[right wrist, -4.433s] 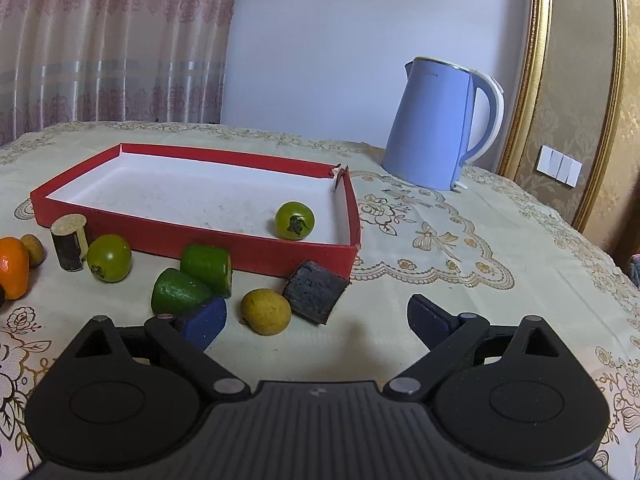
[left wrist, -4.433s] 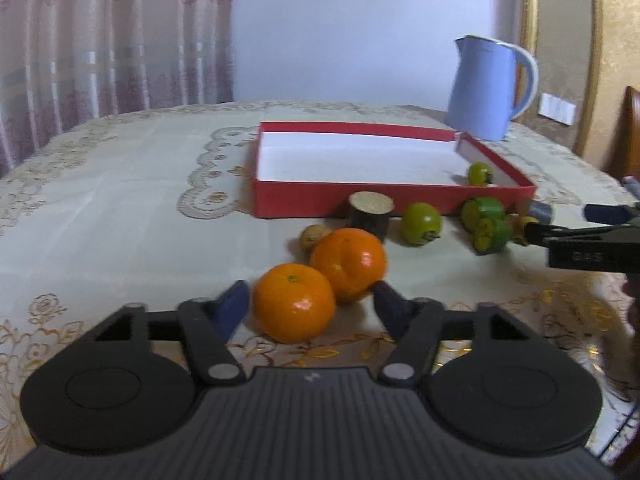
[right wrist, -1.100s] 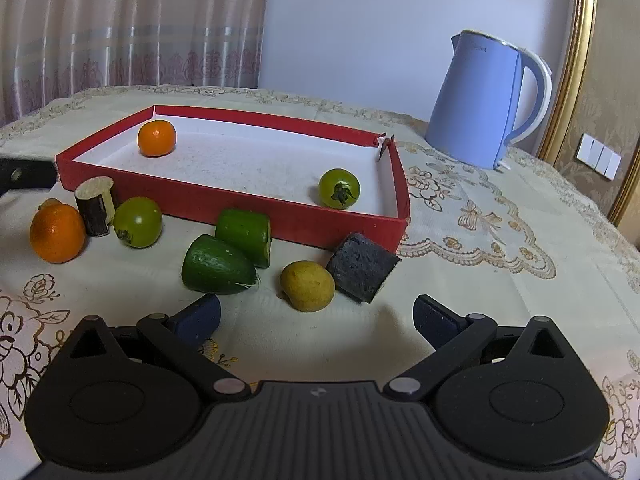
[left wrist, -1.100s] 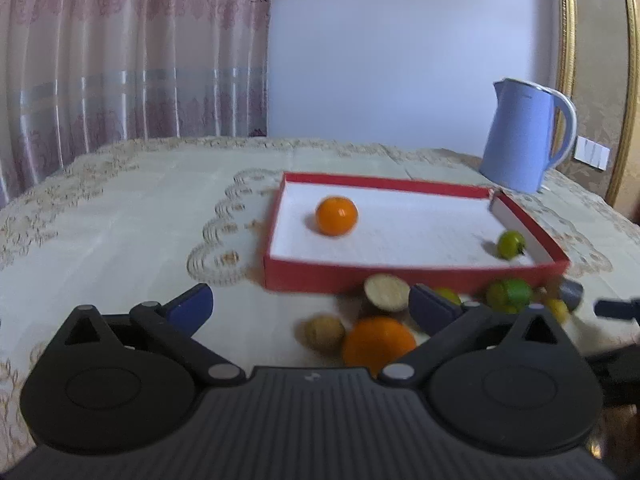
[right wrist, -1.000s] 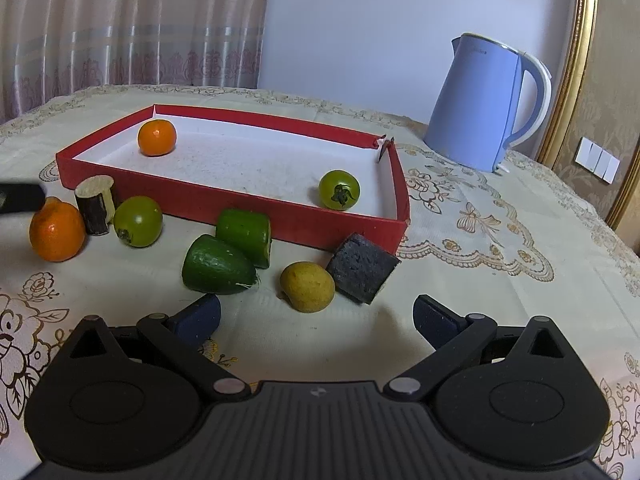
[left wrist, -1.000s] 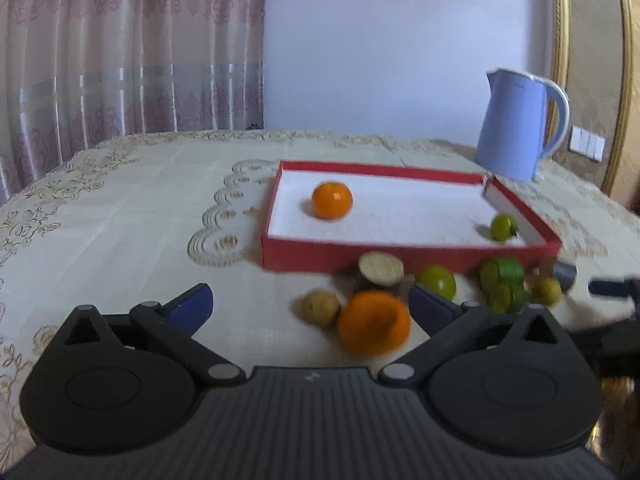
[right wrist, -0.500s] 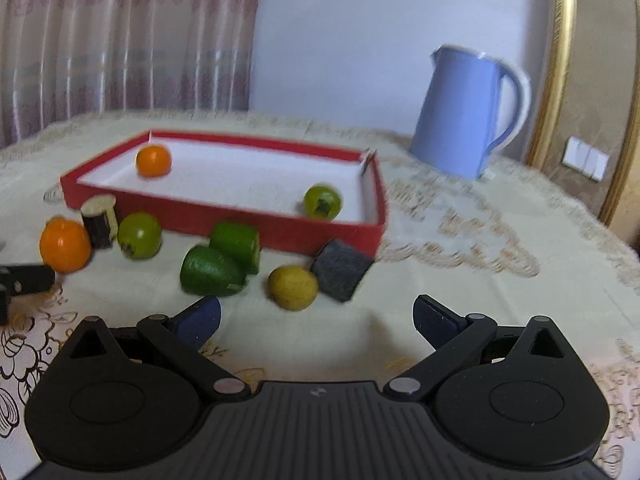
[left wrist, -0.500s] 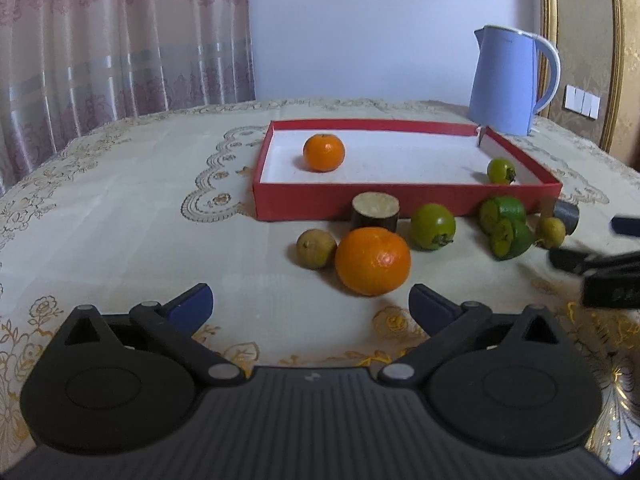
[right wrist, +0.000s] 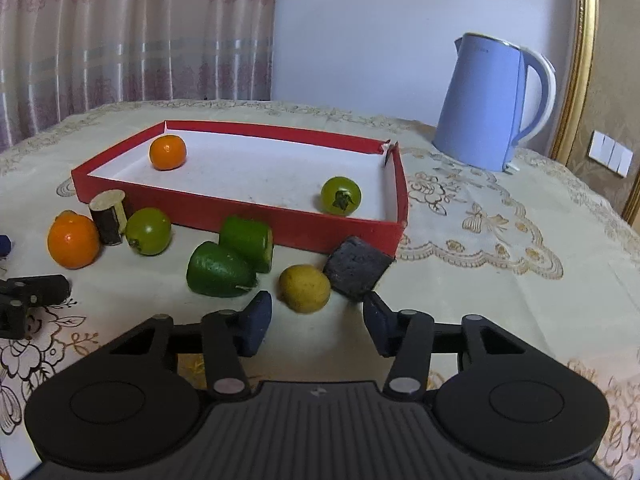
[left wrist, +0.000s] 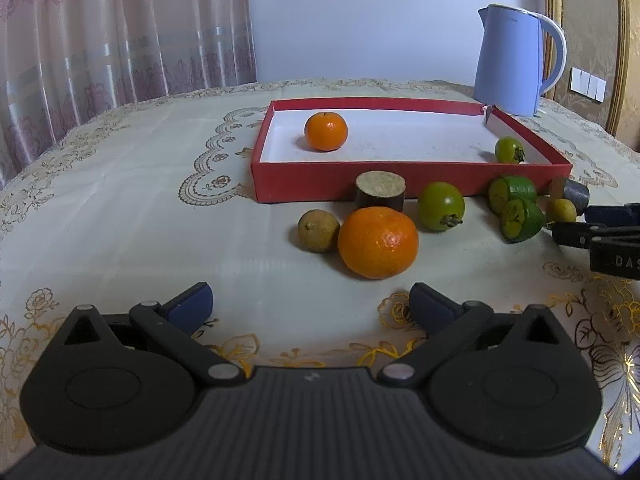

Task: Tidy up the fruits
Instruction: 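Grasp the yellow round fruit with the right gripper, then place the yellow fruit in the red tray and open the right gripper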

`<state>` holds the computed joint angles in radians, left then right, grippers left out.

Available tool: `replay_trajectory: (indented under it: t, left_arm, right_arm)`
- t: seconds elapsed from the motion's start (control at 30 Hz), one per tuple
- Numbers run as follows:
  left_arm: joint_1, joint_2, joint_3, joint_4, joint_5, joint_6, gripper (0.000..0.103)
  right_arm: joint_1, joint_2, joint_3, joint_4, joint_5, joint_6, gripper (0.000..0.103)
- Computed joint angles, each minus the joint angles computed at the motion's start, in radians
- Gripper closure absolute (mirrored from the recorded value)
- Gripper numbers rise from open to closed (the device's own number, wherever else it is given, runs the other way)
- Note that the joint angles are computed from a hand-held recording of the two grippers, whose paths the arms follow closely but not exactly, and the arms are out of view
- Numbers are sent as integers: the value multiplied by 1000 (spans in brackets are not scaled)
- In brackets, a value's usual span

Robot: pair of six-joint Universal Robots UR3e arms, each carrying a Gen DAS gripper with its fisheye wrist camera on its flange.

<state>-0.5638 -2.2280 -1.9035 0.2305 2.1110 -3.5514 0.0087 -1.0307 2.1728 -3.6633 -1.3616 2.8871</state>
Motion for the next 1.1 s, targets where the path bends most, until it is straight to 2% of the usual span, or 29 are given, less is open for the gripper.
replay_trajectory:
  t: [0.13, 0.23, 0.3, 0.4, 0.53, 0.9, 1.1]
  left_arm:
    - [-1, 1, 0, -1, 1, -1, 0]
    - [-2, 1, 3, -4, 0, -4, 0]
    - [-1, 1, 2, -4, -1, -4, 0]
    - [-1, 2, 1, -4, -1, -5, 0]
    - [-2, 1, 2, -4, 0, -5, 0]
    - [-1, 1, 3, -5, -1, -6, 0]
    - [-2, 1, 3, -4, -1, -6, 0]
  right_arm:
    - [5, 1, -22, 34, 10, -26, 53]
    - [1, -3, -14, 31, 48, -41, 65]
    - [26, 19, -25, 7, 9, -52, 65]
    - [26, 24, -33, 7, 8, -52, 65]
    - [26, 37, -35, -13, 7, -57, 73]
    - [20, 14, 53, -180, 2, -64, 74]
    - [47, 10, 11, -202, -24, -77, 74]
